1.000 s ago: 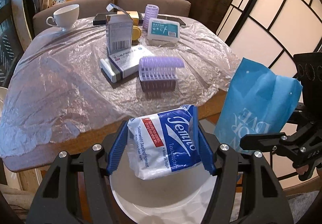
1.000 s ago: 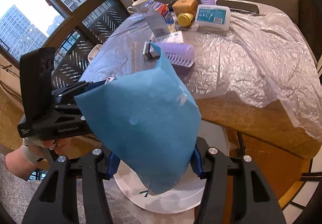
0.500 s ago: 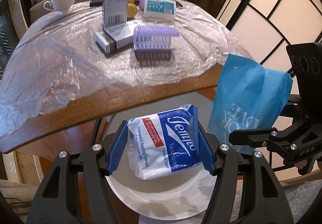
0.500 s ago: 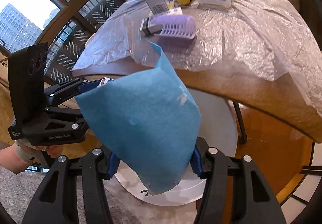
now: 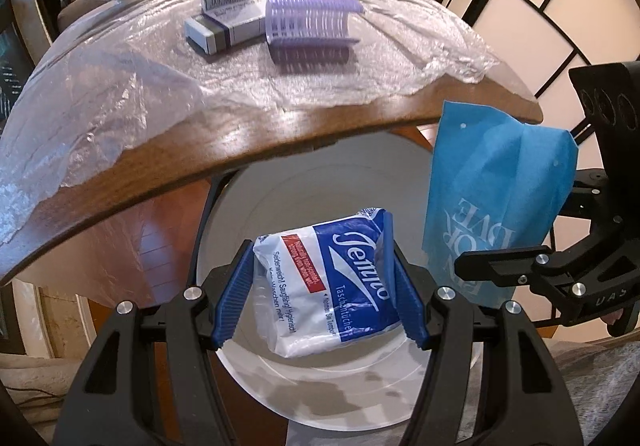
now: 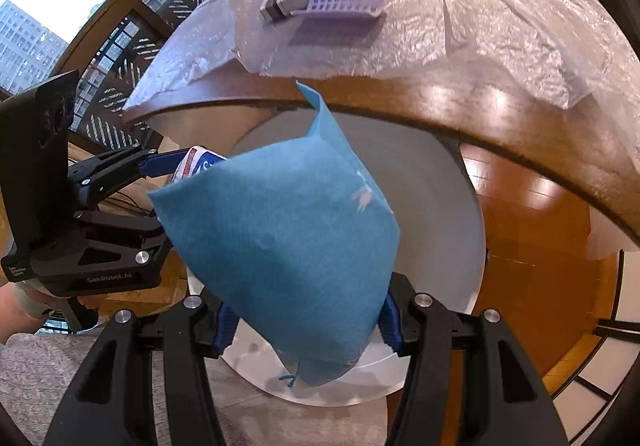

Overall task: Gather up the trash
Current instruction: 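Carry the tissue pack and blue bag with both tools over the white bin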

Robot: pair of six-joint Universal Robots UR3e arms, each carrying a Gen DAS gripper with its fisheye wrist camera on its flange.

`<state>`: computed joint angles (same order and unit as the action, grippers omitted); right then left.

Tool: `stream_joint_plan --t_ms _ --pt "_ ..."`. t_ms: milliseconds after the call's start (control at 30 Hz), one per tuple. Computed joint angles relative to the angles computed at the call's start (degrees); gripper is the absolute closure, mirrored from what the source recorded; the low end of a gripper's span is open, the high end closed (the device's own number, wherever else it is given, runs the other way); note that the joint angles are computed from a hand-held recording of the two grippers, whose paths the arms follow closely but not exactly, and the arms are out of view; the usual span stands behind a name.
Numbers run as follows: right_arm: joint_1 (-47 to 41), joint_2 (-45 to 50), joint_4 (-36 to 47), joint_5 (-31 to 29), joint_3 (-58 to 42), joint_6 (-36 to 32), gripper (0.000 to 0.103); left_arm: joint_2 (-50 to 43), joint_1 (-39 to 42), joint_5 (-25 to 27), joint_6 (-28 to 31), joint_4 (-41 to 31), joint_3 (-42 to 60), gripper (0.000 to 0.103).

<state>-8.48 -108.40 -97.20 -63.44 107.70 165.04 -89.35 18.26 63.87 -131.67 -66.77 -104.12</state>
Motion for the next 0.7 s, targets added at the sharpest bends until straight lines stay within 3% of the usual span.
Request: stream_joint_plan --t_ms 500,700 --pt "4.6 5.5 -9.1 -3.5 3.7 5.3 0.048 -4.1 -3.7 4.6 -2.3 8.4 -3.1 0.038" --pt "2.7 6.1 -10.1 -3.9 5.5 5.1 0.048 -6.6 -5.2 6.2 -3.6 11.5 -3.3 0.038"
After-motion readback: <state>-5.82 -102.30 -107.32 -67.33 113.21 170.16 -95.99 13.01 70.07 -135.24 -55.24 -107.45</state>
